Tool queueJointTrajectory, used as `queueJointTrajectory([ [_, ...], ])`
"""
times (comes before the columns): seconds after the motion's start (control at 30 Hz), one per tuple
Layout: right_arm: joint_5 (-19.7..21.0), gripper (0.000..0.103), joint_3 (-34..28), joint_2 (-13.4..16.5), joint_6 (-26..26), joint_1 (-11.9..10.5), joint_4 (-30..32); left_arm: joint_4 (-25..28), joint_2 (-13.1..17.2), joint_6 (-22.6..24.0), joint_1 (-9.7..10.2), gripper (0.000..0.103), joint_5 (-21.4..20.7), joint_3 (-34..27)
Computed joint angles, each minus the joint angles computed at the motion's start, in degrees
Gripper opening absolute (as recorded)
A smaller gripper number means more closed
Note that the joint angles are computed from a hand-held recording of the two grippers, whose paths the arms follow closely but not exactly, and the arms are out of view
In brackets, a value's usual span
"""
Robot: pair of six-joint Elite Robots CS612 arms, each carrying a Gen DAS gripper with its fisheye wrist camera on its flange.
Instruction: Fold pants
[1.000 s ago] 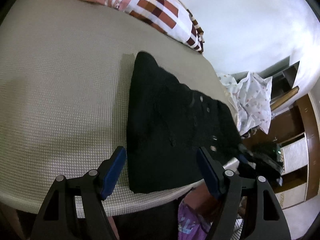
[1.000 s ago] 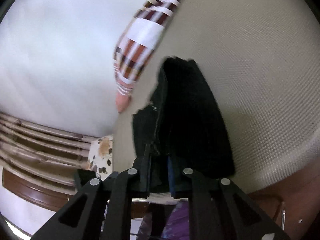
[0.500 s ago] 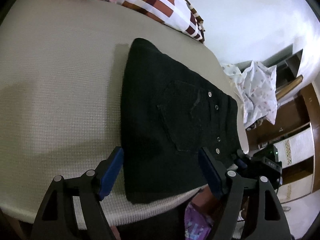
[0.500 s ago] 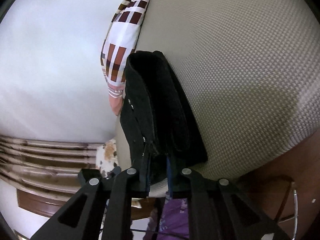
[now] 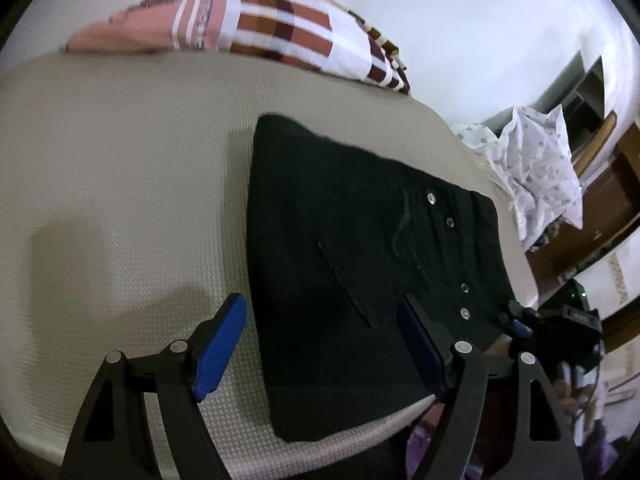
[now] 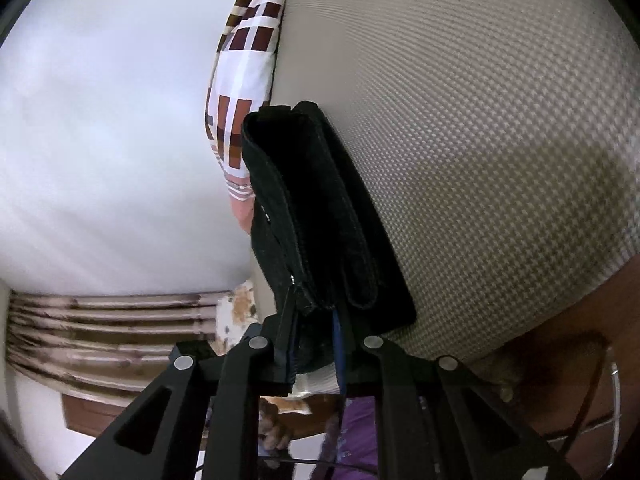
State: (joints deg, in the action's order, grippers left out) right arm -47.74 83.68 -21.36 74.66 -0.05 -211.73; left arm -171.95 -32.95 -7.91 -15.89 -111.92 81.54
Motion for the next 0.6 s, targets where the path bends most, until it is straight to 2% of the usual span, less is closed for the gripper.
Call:
queueJointTrajectory([
  [0.13, -0.7, 0.015, 0.7, -1.0, -3.5, 0.1, 2.3, -2.7, -0.7, 2.2, -1.04, 0.077, 6.5, 1.0],
  [0.23, -2.3, 0.017, 2.0, -2.7, -7.0, 0.2, 4.9, -3.9, -0.8, 3.3, -1.31, 0.077, 8.7, 1.3],
  [0.33, -6.4, 0.018, 3.8, -5.3, -13.8, 0.7, 9.7, -4.9, -1.0, 4.0, -1.63, 0.077, 11.1, 1.7],
  [0.37, -9.0, 0.019, 4.5, -6.5, -16.8, 1.1, 11.8, -4.9, -1.0, 4.2, -1.73, 0.078, 11.7, 1.7],
  [0.47, -18.6, 0.039, 5.7, -9.9, -27.3, 2.5, 18.6, -4.8, -1.1, 4.6, -2.07, 0.078, 13.9, 1.9],
  [0.5, -20.3, 0.054, 5.7, -10.3, -29.4, 2.8, 19.6, -4.8, -1.2, 4.8, -2.15, 0.078, 14.4, 2.0],
  [0.53, -21.2, 0.062, 5.7, -10.6, -30.5, 2.9, 19.9, -4.8, -1.2, 5.1, -2.28, 0.078, 15.2, 2.0],
  [0.6, -21.2, 0.063, 5.1, -10.3, -30.8, 2.9, 19.5, -4.7, -1.2, 5.5, -2.46, 0.078, 16.3, 2.0],
])
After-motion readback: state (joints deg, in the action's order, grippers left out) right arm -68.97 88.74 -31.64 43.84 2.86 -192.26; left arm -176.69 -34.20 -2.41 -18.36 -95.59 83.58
